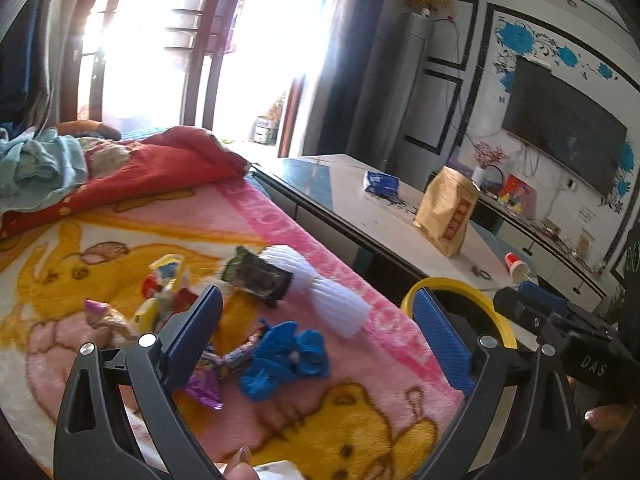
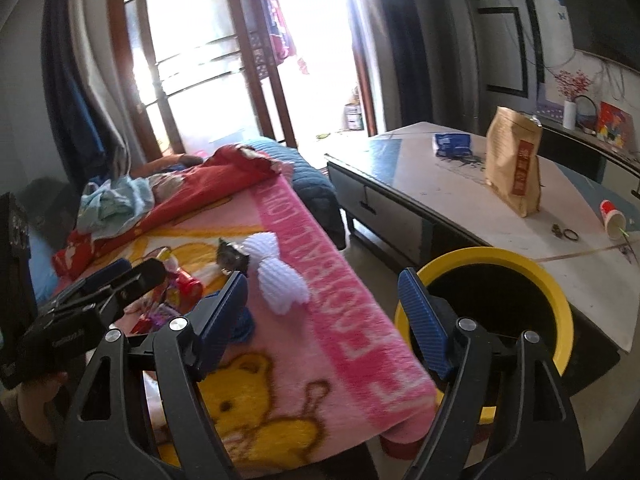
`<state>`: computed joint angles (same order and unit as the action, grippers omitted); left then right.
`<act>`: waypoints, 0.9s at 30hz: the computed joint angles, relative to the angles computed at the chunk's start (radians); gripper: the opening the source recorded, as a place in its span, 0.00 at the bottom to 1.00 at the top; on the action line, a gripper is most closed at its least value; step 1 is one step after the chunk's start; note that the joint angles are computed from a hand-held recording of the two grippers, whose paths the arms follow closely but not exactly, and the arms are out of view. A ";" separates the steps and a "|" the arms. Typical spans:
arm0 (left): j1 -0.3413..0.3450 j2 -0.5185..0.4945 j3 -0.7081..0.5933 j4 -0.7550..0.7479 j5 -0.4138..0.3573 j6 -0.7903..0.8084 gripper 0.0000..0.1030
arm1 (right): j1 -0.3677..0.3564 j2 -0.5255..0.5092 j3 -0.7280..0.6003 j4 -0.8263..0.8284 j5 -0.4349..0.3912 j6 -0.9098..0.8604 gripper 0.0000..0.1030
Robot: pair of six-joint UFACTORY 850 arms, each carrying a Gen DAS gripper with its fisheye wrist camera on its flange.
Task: Collect trash
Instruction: 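Grasp the white plastic bag with left tool while right tool grasps blue bag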
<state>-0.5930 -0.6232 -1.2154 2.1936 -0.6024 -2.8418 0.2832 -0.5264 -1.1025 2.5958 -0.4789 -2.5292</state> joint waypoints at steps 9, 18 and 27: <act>0.019 0.041 0.069 -0.031 -0.038 -0.023 0.91 | 0.048 -0.017 -0.022 -0.064 0.018 0.020 0.67; 0.045 0.083 0.149 -0.066 -0.063 -0.045 0.91 | 0.102 -0.066 -0.081 -0.140 0.058 0.060 0.67; 0.067 0.115 0.219 -0.088 -0.073 -0.065 0.91 | 0.137 -0.148 -0.181 -0.268 0.138 0.190 0.67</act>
